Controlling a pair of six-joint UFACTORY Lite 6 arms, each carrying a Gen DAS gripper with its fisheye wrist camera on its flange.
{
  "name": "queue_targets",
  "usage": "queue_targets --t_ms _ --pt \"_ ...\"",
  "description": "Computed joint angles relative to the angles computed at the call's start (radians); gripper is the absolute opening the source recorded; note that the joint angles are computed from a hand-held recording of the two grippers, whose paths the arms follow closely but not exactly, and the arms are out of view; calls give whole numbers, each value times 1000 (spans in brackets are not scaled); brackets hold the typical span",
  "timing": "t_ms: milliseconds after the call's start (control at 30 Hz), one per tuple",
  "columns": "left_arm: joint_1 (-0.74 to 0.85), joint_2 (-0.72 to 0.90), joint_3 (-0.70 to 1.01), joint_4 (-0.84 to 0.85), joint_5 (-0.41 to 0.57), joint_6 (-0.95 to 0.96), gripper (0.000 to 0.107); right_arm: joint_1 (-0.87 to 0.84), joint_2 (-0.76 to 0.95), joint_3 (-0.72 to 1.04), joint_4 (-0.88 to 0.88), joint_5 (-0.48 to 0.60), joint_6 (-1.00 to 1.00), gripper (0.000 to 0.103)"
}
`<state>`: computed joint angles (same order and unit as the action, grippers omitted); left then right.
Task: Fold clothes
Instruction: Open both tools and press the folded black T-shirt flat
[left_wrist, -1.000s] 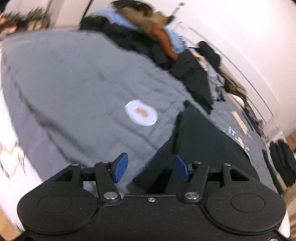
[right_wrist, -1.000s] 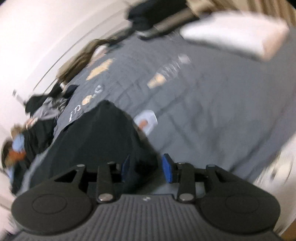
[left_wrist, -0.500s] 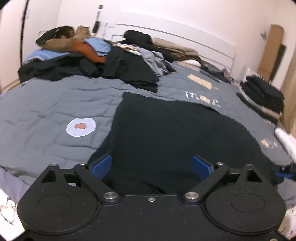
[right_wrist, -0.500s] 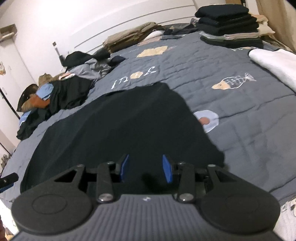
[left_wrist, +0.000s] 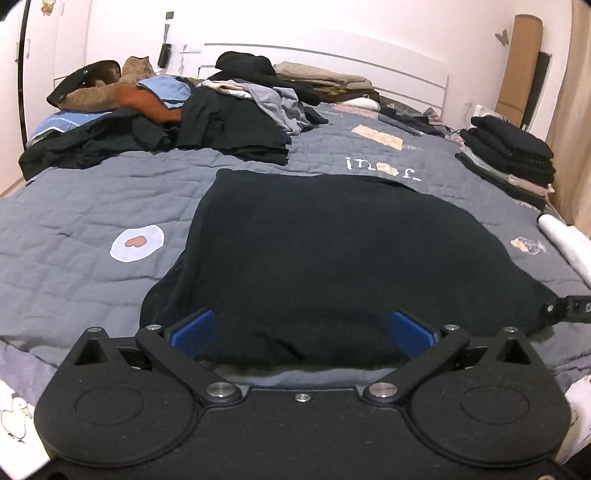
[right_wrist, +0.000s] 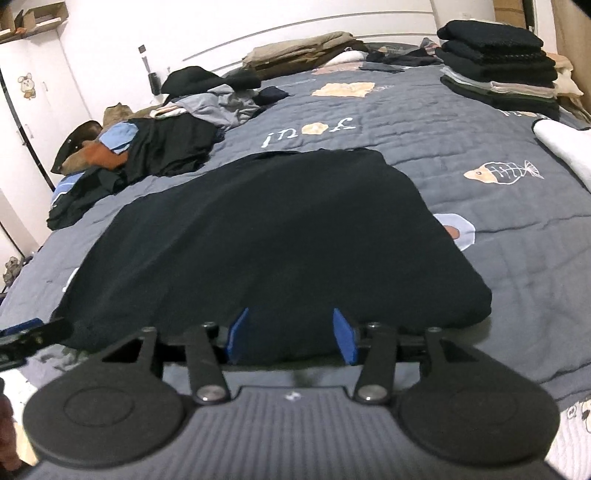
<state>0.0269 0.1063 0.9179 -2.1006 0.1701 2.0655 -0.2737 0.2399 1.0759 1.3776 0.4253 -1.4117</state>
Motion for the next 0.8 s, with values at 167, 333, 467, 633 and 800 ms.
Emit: queue_targets --t_ms 167,333,467,633,800 --pt "-3 -9 3 152 8 -144 103 -1 -73 -66 -2 -1 11 55" --pt "9 -18 6 343 50 -342 103 -9 -143 -118 -45 -12 66 56" --pt "-14 -33 3 333 24 -307 103 -22 -204 -152 -107 2 133 56" --pt "-17 -51 -11 394 42 -368 103 -14 -268 -177 -203 4 228 56" --pt "-31 -75 -30 429 23 -394 103 -5 -311 -188 -262 23 274 56"
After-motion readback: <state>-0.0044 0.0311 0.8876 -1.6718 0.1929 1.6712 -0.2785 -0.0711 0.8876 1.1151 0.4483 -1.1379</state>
